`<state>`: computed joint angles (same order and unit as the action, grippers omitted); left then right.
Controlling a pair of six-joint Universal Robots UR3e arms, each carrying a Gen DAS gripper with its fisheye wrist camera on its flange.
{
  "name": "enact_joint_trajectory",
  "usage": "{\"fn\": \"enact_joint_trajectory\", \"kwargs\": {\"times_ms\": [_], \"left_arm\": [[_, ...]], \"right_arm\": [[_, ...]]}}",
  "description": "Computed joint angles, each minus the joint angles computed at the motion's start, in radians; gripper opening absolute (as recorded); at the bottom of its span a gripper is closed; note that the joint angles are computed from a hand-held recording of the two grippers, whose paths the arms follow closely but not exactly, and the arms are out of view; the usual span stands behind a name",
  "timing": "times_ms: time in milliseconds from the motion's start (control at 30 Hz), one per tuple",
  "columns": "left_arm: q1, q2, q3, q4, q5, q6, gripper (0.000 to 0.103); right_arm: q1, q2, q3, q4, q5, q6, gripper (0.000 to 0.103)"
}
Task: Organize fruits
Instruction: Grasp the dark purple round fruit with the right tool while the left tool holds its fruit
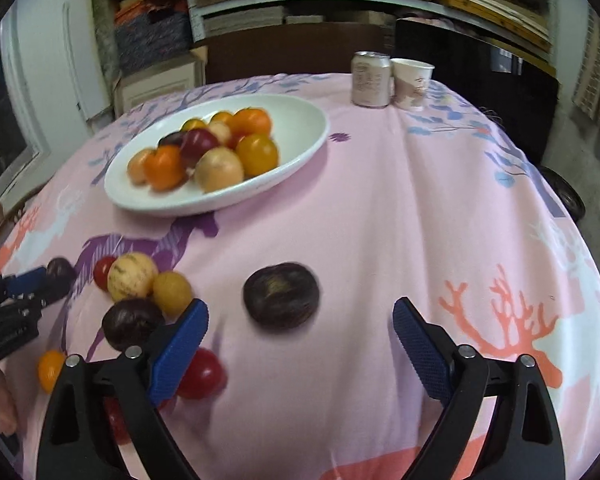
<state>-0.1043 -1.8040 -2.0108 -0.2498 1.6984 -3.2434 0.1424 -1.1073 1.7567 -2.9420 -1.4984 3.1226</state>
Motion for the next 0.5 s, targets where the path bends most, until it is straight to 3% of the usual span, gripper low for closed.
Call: {"fn": "enact_joint_trajectory", "kwargs": {"times_ms": [233, 367, 500], "left_arm": [[-0.001, -0.006, 0.002, -0.001, 0.000, -0.001, 0.047], [0.001, -0.008, 0.002, -0.003, -0.003, -0.002, 0.047], [0.018, -0.010, 0.003, -0.016, -0.030, 0.000, 0.048]], "right_arm": [[0.000, 0.019, -0.038, 0.056, 0.009, -0.002, 0.067], [0.000, 0.018, -0.029, 0.046, 0.019, -0.007, 0.047], [0.012, 0.019, -0.028, 0.038, 0.013, -0.017, 0.042]]}}
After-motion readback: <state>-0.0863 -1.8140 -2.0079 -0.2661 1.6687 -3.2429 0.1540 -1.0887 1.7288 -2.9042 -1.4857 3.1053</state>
